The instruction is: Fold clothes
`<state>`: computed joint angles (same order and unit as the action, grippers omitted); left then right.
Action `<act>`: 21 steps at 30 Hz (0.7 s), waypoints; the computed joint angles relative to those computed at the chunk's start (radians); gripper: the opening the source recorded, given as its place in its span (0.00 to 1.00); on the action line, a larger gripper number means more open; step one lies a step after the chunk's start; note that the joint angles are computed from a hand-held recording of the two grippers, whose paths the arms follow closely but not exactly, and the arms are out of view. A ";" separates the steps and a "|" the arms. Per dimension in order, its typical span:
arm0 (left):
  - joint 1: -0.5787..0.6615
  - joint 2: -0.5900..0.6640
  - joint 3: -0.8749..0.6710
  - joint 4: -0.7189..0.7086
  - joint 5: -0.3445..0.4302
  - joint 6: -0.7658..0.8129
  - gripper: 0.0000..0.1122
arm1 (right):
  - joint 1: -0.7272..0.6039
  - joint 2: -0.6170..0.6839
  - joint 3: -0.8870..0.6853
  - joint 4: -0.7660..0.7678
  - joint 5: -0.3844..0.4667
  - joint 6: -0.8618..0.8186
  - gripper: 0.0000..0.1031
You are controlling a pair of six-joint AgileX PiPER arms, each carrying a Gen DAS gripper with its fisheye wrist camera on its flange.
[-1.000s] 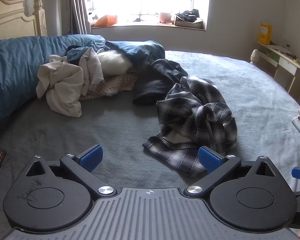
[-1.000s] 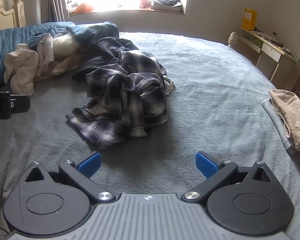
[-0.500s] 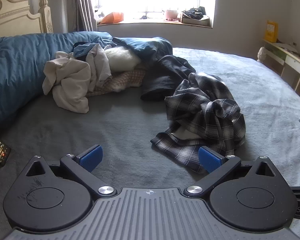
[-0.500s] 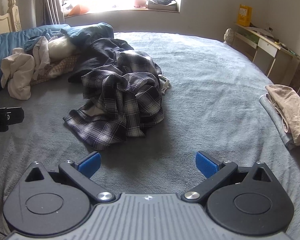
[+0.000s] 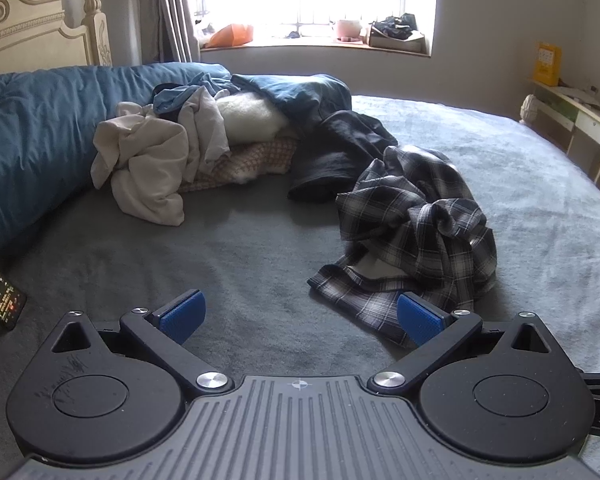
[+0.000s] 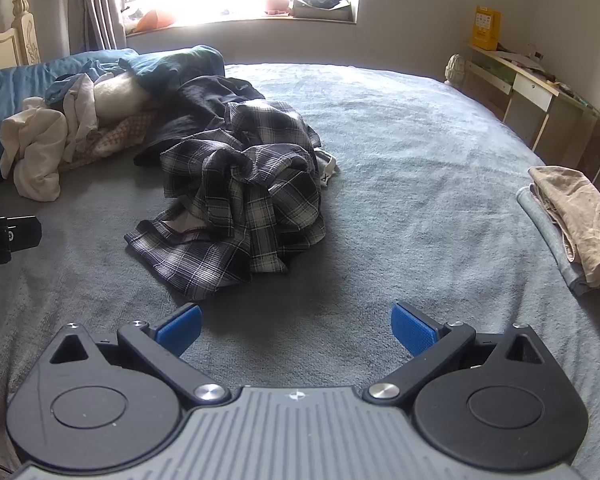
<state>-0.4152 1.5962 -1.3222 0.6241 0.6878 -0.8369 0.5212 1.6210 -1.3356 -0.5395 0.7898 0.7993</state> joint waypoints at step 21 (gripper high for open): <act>0.001 0.002 -0.001 -0.012 0.003 0.004 0.92 | -0.007 -0.002 -0.001 0.011 -0.001 -0.004 1.00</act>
